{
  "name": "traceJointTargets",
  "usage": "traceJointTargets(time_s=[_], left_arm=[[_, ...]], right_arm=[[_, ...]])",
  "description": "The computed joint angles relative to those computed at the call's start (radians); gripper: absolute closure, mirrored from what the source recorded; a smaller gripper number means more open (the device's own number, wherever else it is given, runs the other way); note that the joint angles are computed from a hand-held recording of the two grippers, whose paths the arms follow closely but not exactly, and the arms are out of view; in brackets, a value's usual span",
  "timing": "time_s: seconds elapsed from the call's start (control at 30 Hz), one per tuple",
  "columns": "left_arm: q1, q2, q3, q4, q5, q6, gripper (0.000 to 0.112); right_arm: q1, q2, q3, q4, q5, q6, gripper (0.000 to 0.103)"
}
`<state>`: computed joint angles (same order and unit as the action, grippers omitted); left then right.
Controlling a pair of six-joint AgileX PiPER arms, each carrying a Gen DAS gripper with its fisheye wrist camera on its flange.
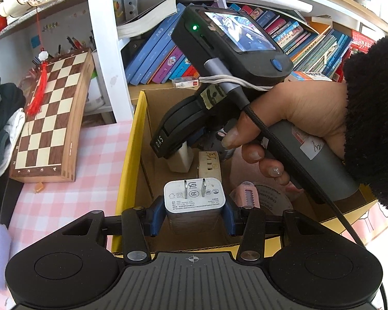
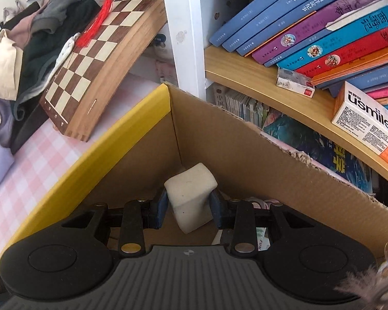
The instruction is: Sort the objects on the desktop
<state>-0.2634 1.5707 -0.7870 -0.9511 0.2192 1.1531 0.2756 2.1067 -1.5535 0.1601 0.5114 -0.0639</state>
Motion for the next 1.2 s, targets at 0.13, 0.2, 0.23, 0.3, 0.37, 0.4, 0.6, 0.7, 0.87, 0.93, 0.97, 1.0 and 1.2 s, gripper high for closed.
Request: traceJointTargets(time_s=[0.13,0.2,0.23,0.3,0.37,0.4,0.6,0.7,0.87,0.93,0.97,1.0,1.2], left_arm=[[-0.001,-0.001,-0.005,0.040,0.003,-0.040,0.067],[-0.009,-0.007,0.001,0.050,-0.017,-0.051,0.061],[-0.015,-0.010,0.007,0.045,-0.033,-0.045,0.058],[-0.029,-0.017,0.021,-0.005,-0.066,0.012,0.048],[-0.040,-0.027,0.033,-0.068,-0.087,0.078,0.043],[-0.045,-0.033,0.037,-0.101,-0.093,0.111,0.041],[-0.049,-0.082,0.064,-0.385,-0.078,0.399,0.038],[-0.046,-0.118,0.081,-0.452,-0.061,0.466,0.036],[-0.017,-0.201,0.139,-0.597,-0.020,0.644,0.032],[0.007,-0.242,0.166,-0.596,0.006,0.663,0.031],[0.021,-0.263,0.179,-0.585,0.021,0.662,0.031],[0.036,-0.286,0.192,-0.556,0.036,0.642,0.031],[0.192,-0.414,0.245,-0.380,0.187,0.535,0.031]], right_arm=[[0.002,-0.020,0.017,-0.012,-0.005,0.006,0.063],[-0.004,-0.042,0.042,0.020,-0.021,-0.018,0.051],[-0.005,-0.055,0.055,0.029,-0.031,-0.021,0.048],[-0.010,-0.086,0.084,0.058,-0.050,-0.038,0.041],[-0.013,-0.119,0.111,0.079,-0.063,-0.050,0.039],[-0.014,-0.136,0.123,0.081,-0.070,-0.051,0.038],[-0.009,-0.255,0.222,0.045,-0.113,0.007,0.036],[-0.001,-0.313,0.270,-0.003,-0.123,0.076,0.036],[0.031,-0.427,0.367,-0.167,-0.153,0.278,0.035],[0.049,-0.478,0.408,-0.252,-0.162,0.389,0.035],[0.059,-0.503,0.429,-0.300,-0.164,0.451,0.035],[0.072,-0.531,0.452,-0.357,-0.163,0.524,0.035],[0.179,-0.706,0.583,-0.693,-0.100,0.935,0.035]])
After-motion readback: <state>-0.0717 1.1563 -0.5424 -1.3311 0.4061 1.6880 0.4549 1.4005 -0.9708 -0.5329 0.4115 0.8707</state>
